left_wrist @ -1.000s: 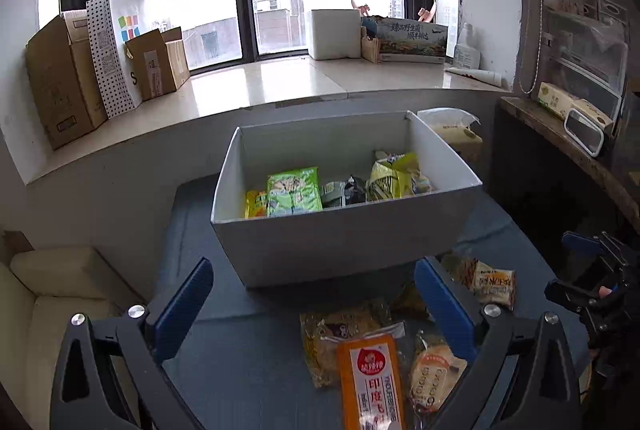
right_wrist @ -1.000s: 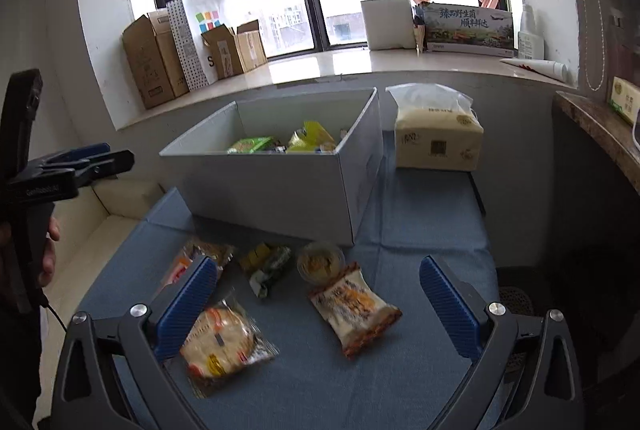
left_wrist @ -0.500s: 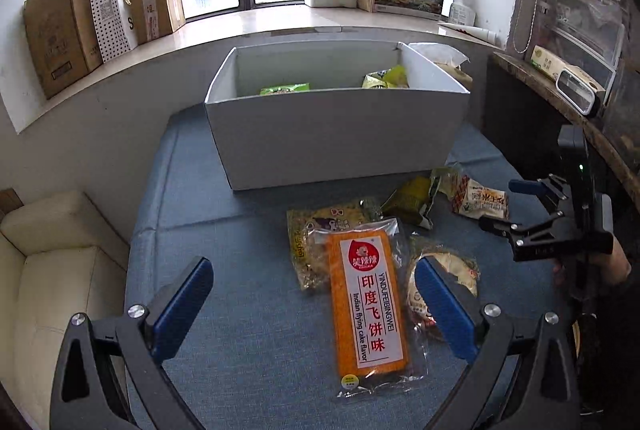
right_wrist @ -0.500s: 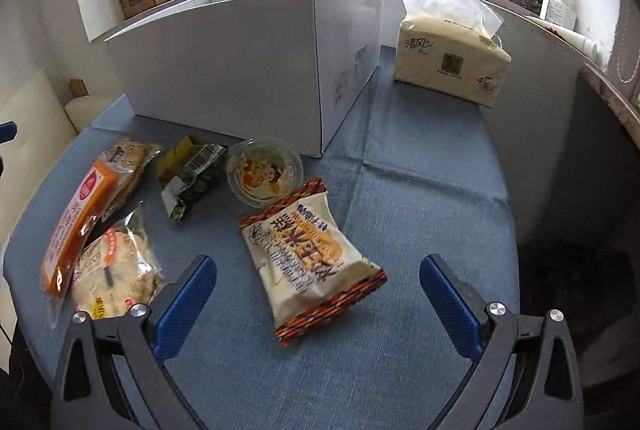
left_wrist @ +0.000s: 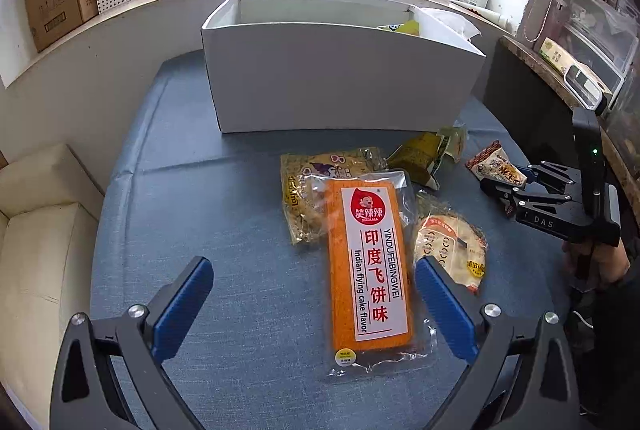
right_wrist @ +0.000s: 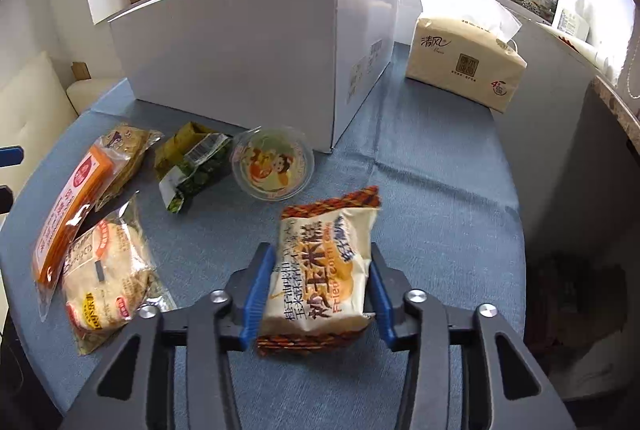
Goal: Organize snacks
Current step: 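Grasp the brown striped snack bag with the right gripper, then grasp the orange flying-cake packet with left while right holds the striped bag, then drop the orange packet into the box with left while right drops the striped bag in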
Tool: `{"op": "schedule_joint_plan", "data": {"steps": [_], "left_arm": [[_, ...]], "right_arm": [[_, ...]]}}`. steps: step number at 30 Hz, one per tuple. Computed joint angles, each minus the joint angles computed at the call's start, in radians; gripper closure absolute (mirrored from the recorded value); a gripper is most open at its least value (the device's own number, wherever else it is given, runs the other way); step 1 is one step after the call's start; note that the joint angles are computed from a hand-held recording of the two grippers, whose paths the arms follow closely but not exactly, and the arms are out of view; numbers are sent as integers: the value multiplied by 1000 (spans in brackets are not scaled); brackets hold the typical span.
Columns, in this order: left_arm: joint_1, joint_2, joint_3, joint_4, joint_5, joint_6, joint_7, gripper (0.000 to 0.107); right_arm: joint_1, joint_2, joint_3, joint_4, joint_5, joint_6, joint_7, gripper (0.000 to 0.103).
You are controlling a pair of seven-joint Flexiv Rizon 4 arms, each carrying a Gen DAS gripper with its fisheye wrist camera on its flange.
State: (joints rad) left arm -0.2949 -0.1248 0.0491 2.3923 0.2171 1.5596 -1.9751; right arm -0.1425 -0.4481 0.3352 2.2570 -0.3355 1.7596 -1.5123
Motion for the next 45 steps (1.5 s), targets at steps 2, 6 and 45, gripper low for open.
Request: {"op": "schedule_joint_plan", "data": {"steps": [2,6,45], "left_arm": [[25,-11,-44,14,-64,8,50,4],[14,-40,-72,12,-138,9,98,4],[-2,34,-57,3,-231,34,157,48]], "right_arm": [[-15,9,18,17,7,10,8,57],[-66,39,68,71,15,51,56,57],[33,153,-137,241,-386,367,530,57]]}}
